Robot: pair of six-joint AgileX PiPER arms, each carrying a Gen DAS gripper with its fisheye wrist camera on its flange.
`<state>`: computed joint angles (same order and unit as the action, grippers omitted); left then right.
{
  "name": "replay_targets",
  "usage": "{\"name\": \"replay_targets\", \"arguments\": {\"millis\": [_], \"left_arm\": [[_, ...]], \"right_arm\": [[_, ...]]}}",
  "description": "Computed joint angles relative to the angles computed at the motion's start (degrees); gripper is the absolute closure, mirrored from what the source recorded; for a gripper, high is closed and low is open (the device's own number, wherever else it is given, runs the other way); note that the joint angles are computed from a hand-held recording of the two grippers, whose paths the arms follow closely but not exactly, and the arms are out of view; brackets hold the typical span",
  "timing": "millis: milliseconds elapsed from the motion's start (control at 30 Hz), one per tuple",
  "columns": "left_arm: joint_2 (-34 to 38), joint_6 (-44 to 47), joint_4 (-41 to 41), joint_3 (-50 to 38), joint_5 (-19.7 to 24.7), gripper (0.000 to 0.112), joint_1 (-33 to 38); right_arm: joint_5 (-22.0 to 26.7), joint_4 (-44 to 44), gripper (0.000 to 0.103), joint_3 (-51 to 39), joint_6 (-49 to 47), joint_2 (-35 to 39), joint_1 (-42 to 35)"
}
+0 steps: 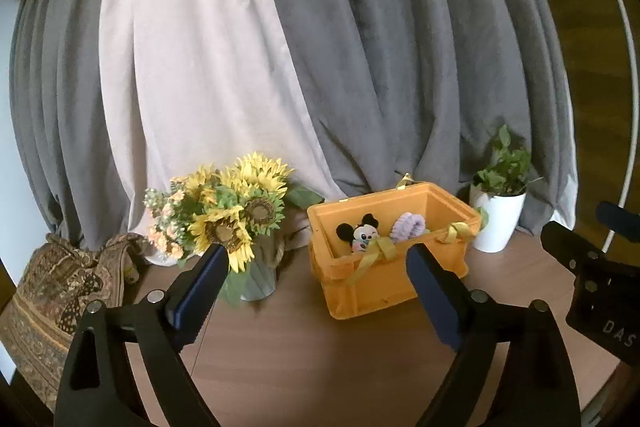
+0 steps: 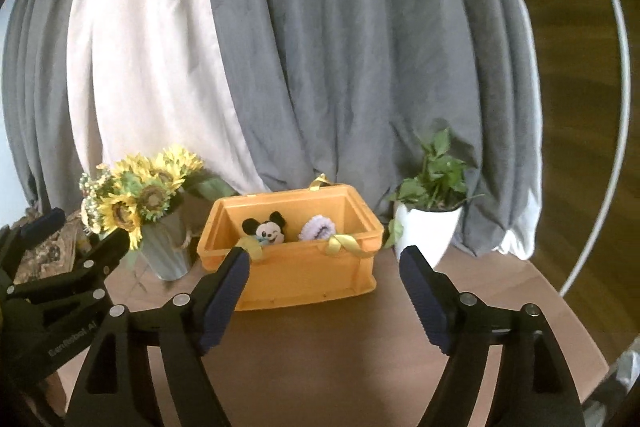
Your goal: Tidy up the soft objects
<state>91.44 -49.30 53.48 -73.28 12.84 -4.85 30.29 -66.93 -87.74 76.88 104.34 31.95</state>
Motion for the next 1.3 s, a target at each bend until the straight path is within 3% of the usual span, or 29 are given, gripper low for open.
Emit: {"name": "replay_targets", "arguments": {"millis": [200, 300, 433, 733, 1033, 1300], "left_arm": [[-9.52, -15.43, 12.36, 9.94, 2.47, 0.021, -2.87], [-14.76, -22.48, 17.74, 14.81, 6.63, 0.020, -6.35], [-20.50, -25.49, 18.92, 19.65, 11.05, 0.016, -10.59], [-30.93, -27.83, 18.89, 26.66, 23.06, 0.016, -22.38], [-37.31, -29.42, 19.88, 29.85, 35.19, 0.016, -33.38], [-39.45, -28.99, 18.67, 30.80, 38.36, 0.016, -37.05]], "right_arm": [[0.55, -7.87, 0.018, 10.50, 9.24, -7.87, 2.06], [0.23, -9.88, 0.018, 16.02, 11.36, -12.47, 2.99], [1.01, -11.64, 0.018, 21.73, 12.67, -17.85, 4.62], [4.65, -14.71, 0.014, 33.94, 16.55, -29.86, 9.78], [6.34, -13.25, 0.012, 39.23, 16.56, -36.20, 13.09], [9.16, -12.62, 0.012, 41.59, 16.48, -39.19, 15.95]]}}
